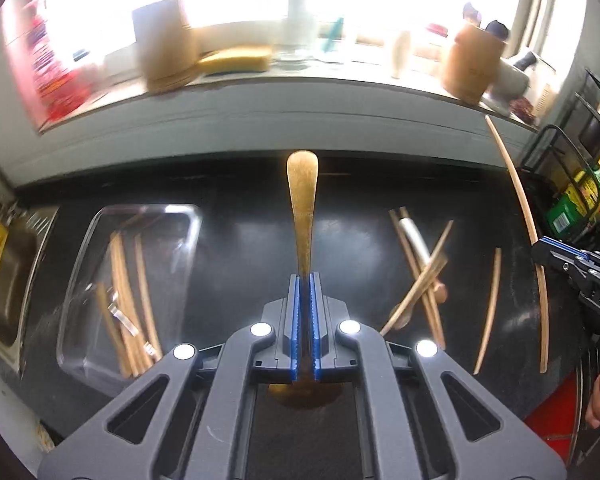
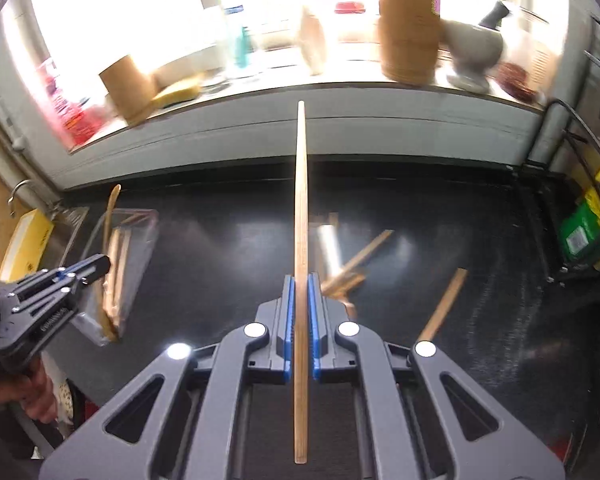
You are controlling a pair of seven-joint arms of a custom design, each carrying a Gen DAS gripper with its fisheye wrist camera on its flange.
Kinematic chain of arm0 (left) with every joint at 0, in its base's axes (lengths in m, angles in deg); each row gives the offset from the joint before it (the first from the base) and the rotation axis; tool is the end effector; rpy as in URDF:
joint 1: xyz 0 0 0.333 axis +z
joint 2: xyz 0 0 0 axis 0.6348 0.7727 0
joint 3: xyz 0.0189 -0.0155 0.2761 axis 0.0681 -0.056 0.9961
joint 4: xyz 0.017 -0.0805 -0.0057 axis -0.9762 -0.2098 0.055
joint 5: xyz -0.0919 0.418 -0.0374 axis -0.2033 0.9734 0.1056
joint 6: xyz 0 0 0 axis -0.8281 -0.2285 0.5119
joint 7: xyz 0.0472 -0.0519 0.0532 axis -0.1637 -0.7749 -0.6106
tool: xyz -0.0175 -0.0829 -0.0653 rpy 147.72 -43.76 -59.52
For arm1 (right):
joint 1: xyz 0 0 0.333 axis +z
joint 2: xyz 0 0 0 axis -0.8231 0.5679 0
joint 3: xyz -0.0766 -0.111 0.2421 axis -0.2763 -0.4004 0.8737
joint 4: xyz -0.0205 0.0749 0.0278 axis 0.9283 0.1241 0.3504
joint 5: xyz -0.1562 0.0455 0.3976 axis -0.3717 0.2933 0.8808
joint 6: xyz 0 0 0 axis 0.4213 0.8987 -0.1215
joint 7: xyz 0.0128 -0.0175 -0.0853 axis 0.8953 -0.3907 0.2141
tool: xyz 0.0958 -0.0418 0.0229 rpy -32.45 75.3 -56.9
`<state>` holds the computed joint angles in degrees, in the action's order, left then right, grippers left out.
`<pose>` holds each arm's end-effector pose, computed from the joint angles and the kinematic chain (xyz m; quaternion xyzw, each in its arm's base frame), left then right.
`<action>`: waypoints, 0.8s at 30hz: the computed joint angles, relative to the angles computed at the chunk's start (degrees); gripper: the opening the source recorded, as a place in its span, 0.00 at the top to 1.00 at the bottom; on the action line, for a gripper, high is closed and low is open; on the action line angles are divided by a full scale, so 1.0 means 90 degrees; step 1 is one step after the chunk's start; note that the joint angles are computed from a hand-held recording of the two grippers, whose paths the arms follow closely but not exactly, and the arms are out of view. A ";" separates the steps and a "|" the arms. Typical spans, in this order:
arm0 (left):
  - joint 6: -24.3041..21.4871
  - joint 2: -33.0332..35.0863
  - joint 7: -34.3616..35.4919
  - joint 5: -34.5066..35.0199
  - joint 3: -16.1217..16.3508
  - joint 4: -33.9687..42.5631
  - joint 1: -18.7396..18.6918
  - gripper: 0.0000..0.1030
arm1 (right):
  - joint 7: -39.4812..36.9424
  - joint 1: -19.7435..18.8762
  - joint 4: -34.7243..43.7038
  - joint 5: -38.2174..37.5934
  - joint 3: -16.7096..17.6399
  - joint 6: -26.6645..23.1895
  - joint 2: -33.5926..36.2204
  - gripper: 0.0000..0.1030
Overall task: Organize utensils
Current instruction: 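Carry the held chopstick and wooden spoon over the clear tray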
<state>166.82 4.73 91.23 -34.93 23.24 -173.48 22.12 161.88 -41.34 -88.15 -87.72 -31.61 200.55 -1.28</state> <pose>0.5842 -0.3609 0.5976 -0.3942 0.8693 -0.2809 0.0999 0.4321 0.2333 0.5717 -0.4524 0.8256 -0.2459 0.2307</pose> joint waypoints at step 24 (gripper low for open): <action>0.0163 -0.0293 -0.1235 0.0708 0.0544 -0.0312 0.0867 0.96 | -0.1907 0.1399 0.4236 -0.0115 -0.0628 0.0597 0.4119 0.93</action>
